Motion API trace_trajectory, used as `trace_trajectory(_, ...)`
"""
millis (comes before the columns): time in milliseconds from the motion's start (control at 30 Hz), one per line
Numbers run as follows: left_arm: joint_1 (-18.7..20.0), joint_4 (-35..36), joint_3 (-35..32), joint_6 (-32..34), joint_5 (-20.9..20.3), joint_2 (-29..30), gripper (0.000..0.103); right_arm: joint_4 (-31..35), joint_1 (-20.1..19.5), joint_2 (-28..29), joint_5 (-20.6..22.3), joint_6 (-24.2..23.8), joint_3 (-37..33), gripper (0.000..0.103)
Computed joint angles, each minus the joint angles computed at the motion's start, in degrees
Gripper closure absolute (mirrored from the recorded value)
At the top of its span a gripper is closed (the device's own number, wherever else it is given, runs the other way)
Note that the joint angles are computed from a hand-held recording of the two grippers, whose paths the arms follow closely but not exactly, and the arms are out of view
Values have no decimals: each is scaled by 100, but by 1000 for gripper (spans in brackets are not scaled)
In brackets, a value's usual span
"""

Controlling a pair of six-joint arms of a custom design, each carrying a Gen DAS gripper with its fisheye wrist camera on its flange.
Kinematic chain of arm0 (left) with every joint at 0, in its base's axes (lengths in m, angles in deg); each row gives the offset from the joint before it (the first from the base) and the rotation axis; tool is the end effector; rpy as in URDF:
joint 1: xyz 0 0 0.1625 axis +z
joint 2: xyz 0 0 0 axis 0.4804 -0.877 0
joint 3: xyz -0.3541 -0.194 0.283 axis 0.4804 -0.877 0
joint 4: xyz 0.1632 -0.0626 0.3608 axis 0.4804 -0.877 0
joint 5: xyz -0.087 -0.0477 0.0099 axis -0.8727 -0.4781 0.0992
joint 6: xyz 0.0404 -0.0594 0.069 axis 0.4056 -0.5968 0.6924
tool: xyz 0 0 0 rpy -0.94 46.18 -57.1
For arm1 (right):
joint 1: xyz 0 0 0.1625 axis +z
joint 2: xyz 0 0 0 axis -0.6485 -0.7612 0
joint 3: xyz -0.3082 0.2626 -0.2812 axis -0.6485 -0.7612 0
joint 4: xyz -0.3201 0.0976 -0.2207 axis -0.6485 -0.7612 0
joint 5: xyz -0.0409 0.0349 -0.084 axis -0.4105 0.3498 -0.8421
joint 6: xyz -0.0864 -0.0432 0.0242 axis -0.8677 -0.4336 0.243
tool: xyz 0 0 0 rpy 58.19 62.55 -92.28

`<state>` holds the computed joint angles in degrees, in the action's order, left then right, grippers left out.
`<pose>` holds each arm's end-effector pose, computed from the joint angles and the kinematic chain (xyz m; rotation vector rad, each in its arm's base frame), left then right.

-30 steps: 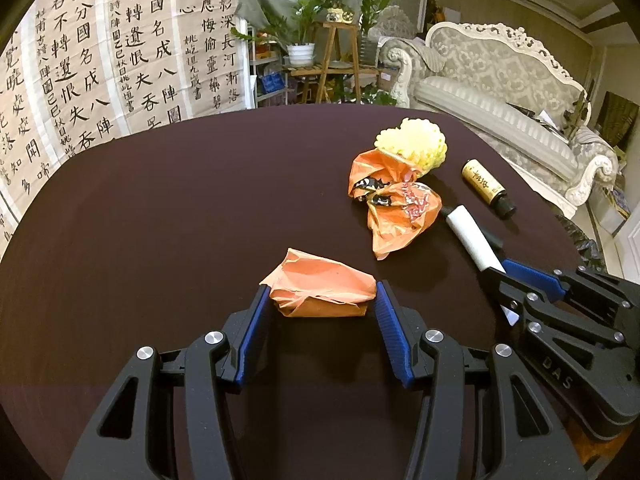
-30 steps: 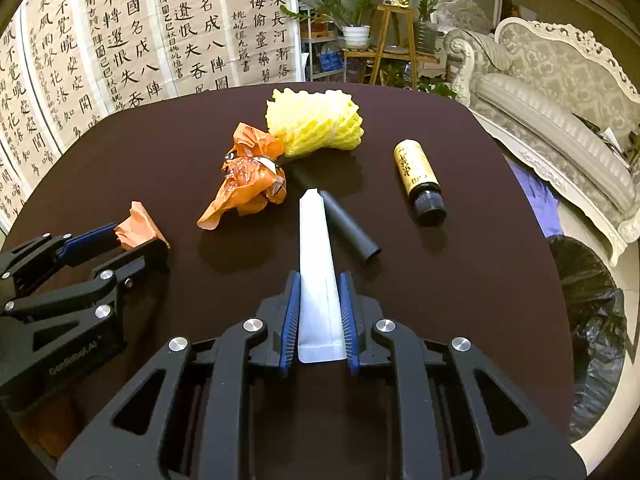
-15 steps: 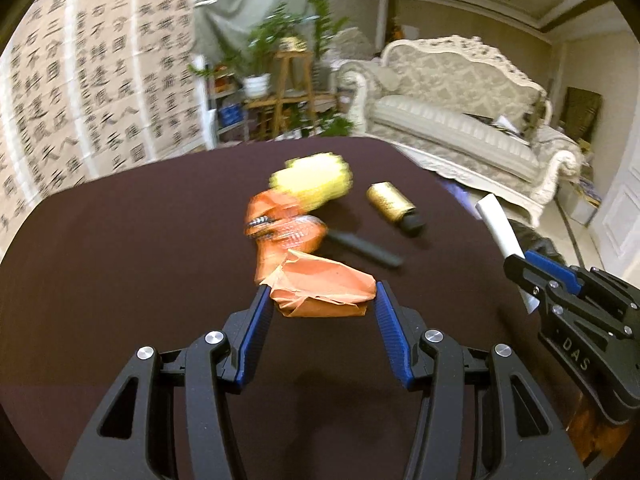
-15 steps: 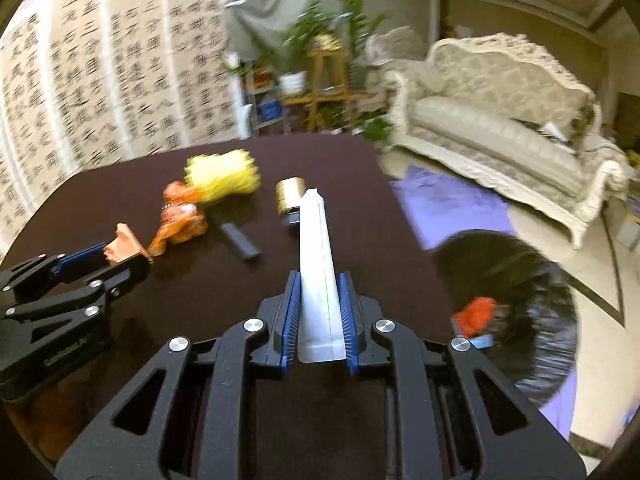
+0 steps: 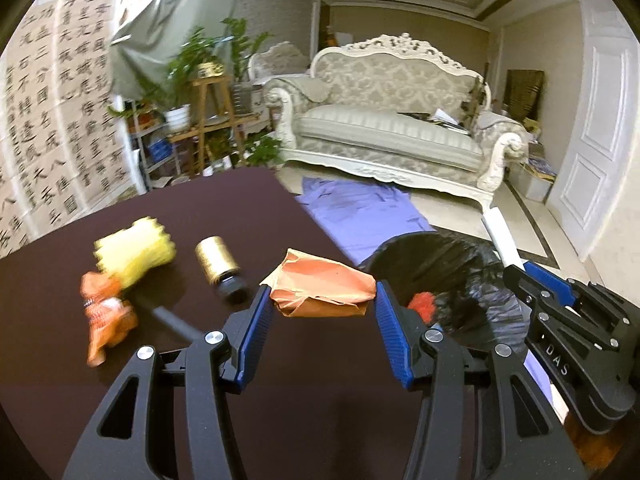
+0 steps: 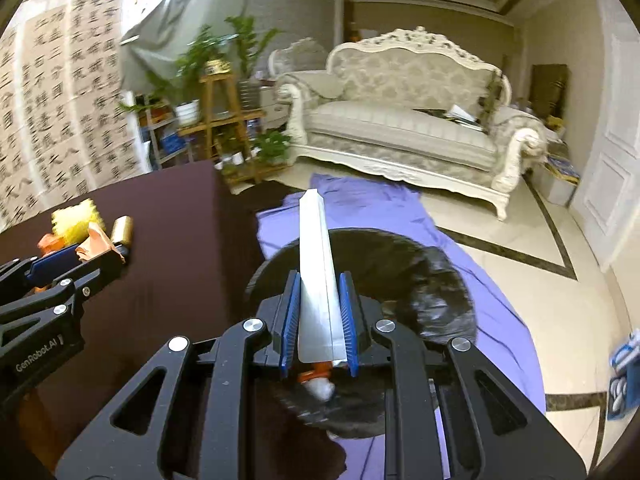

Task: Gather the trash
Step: 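Carry paper and strip over the bin and open both tools, then move both tools back over the table toward the orange plastic bag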

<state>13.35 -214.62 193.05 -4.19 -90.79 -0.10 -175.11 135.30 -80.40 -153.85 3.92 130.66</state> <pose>-0.2765 -0.5212 0.0507 0.8404 2.3275 -0.9288 0.1139 -0.4749 0.1994 0.2175 -2.0493 1.1434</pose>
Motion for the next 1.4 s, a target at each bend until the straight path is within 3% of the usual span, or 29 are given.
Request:
trace_trajectory(333,48,829,-1010,207,-206,632,51,189,-591,-173,285,56,-202,83)
trace_trajectory(533,44,1062,-1346,324,-61,884,51,331,-778,-208,318,120,-303,83)
trace_trajectory(800,81,1484,-1587,91,57,972,48,417,-841,-184,249,186,-404,83)
trace_trajectory(1000,82,1468,-1590,50,88,966,32,431,-882,-218,250,262,-396,79)
trace_trajectory(1400,53,1383,-1470,-42,185,876,27,254,-751,-206,14,348,-304,70)
